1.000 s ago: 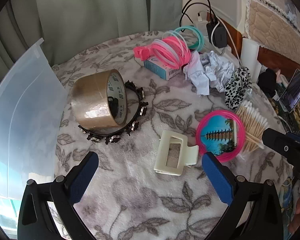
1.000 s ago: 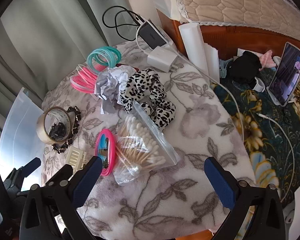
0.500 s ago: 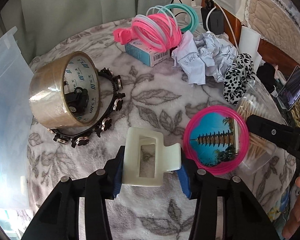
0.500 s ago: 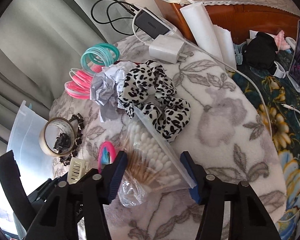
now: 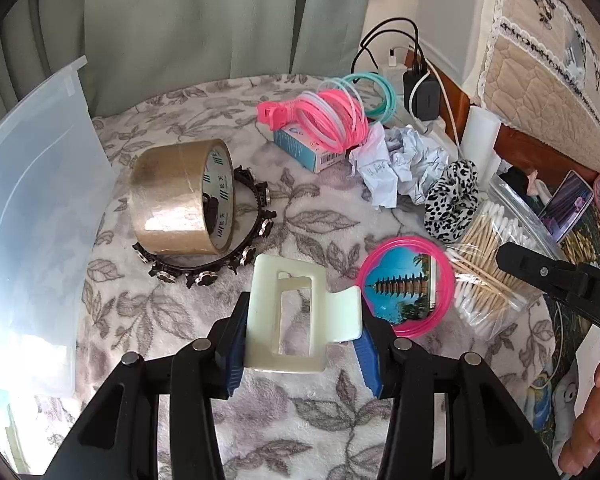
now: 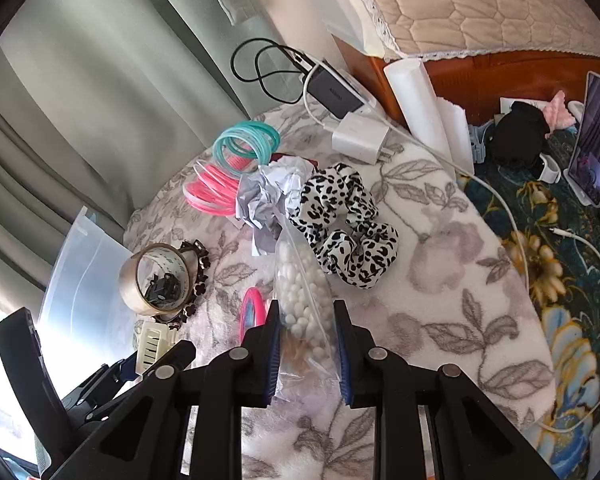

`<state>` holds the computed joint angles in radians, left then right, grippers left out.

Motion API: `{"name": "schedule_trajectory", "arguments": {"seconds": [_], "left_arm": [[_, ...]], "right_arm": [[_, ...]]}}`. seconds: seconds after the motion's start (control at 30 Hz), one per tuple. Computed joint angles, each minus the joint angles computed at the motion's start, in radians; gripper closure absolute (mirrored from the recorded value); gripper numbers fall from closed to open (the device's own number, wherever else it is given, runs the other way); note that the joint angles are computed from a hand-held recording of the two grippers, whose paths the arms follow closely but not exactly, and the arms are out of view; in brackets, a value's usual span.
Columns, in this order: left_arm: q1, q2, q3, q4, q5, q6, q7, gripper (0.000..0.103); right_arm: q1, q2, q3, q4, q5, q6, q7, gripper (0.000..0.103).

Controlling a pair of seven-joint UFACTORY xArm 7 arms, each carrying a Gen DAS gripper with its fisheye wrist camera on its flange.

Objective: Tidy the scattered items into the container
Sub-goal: 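Carry the claw clip and swab bag with both grippers over the clear bin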

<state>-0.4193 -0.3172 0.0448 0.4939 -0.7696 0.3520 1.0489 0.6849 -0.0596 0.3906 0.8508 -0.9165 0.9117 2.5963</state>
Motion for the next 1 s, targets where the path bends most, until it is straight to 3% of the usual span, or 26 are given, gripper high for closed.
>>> {"name": "schedule_trajectory", "arguments": {"seconds": [0.3,0.53,0.73,1.0], "left_arm": [[-0.011,-0.070,0.078,0.035,-0.127,0.042,0.116,0.055],[0.015,-0.177,0.133,0.048,-0.226,0.067,0.195,0.055],[0.086,-0.167,0.200,0.116,-0.279,0.115,0.191,0.055],[0.213,-0.127,0.275,0.231,-0.419,0.208,0.237,0.055]], "right_arm": [[0.039,0.014,0.023,0.137,0.008,0.193,-0.116,0.078],[0.077,0.069,0.024,0.328,-0.075,0.350,-0.287,0.078],[0.152,0.222,-0.026,0.562,-0.196,0.370,-0.466,0.078],[0.237,0.409,-0.126,0.863,-0.243,0.306,-0.716,0.078]]}}
